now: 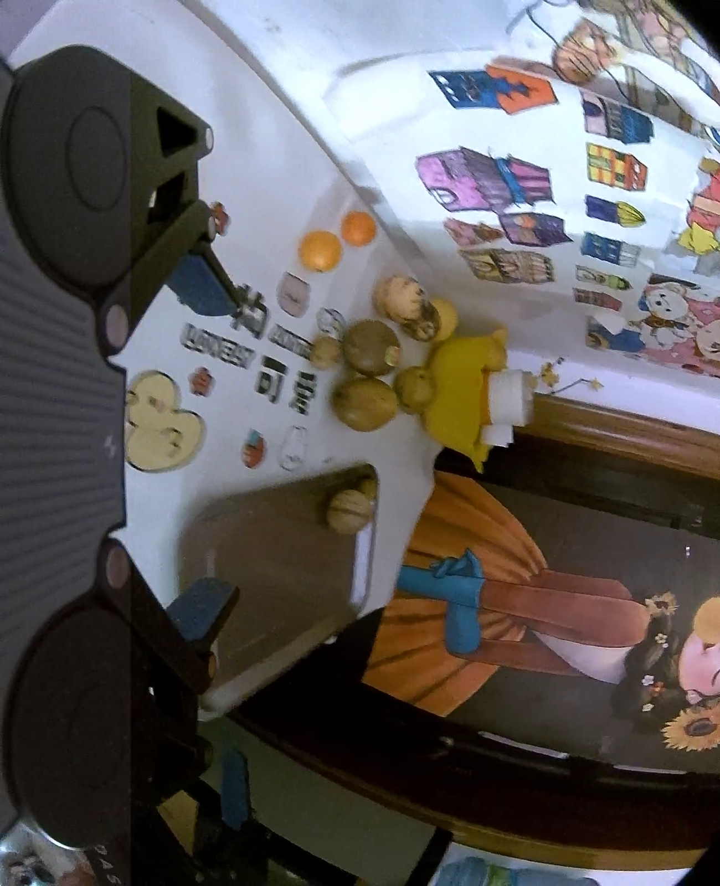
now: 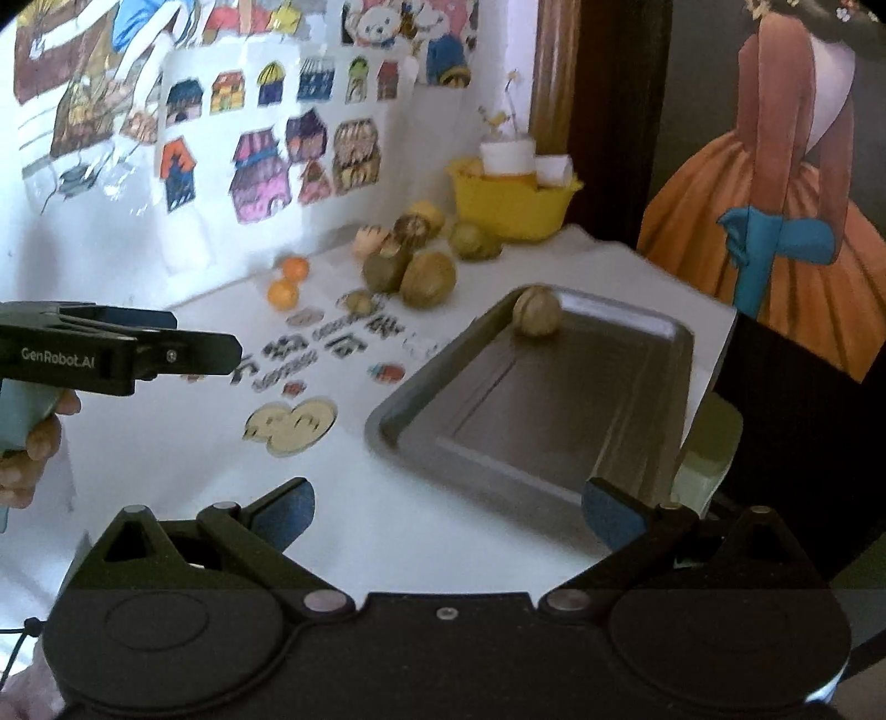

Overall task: Organize fruits
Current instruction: 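Lift both tools away from the tray toward the remaining fruits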

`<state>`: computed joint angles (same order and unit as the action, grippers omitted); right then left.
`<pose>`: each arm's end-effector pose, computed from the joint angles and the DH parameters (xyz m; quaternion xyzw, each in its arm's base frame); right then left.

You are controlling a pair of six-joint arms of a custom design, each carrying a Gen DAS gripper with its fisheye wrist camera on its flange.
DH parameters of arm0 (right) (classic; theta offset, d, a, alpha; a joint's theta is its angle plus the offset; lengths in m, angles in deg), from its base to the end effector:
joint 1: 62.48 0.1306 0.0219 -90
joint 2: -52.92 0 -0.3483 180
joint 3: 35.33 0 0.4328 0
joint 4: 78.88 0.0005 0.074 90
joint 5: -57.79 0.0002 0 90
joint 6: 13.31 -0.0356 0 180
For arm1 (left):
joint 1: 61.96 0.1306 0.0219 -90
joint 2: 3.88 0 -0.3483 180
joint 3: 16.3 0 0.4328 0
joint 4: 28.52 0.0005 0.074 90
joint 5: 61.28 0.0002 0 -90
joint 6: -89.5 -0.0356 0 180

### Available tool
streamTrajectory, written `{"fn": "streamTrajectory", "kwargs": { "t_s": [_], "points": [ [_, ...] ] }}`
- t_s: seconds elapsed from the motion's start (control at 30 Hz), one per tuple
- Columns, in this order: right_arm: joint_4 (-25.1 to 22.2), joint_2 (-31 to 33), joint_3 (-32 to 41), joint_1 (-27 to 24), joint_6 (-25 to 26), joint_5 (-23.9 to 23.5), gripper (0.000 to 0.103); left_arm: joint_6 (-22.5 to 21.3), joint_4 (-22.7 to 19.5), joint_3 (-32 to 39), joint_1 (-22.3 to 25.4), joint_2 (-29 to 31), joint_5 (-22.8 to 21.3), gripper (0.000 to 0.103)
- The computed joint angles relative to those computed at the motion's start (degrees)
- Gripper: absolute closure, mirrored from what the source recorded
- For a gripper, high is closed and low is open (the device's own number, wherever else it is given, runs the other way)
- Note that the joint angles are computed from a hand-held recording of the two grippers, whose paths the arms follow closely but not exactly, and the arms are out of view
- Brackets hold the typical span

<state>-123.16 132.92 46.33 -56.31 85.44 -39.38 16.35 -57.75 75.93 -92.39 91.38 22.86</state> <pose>0.4712 0.0549 0.4120 -0.1436 0.9029 0.0482 0.4022 0.5003 -0.2903 0.3960 0.0789 0.8714 -0.1523 0.4597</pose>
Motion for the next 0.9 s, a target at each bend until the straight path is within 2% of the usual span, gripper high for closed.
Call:
{"fn": "streamTrajectory", "kwargs": {
  "t_s": [0.27, 0.5, 0.67, 0.9],
  "points": [
    [-4.69, 2.12, 2.17, 2.97, 1.39, -1.54, 0.001, -0.67, -3.05, -2.48, 1.23, -1.82, -0.01, 0.000],
    [-4.95, 6.04, 5.89, 5.03, 6.27, -2.25, 0.001, 0.50, -5.73, -1.83, 4.06, -1.29, 0.44, 0.001],
    [-3.07, 8.83, 8.24, 5.69, 10.02, -1.92, 0.001, 0.21, -7.19, -0.53, 6.66, 0.06, 1.66, 0.000],
    [2.05, 14.52, 12.83, 5.60, 13.65, -1.43, 0.001, -0.69, -8.31, 4.71, 8.90, 4.59, 0.23, 0.000]
  ]
}}
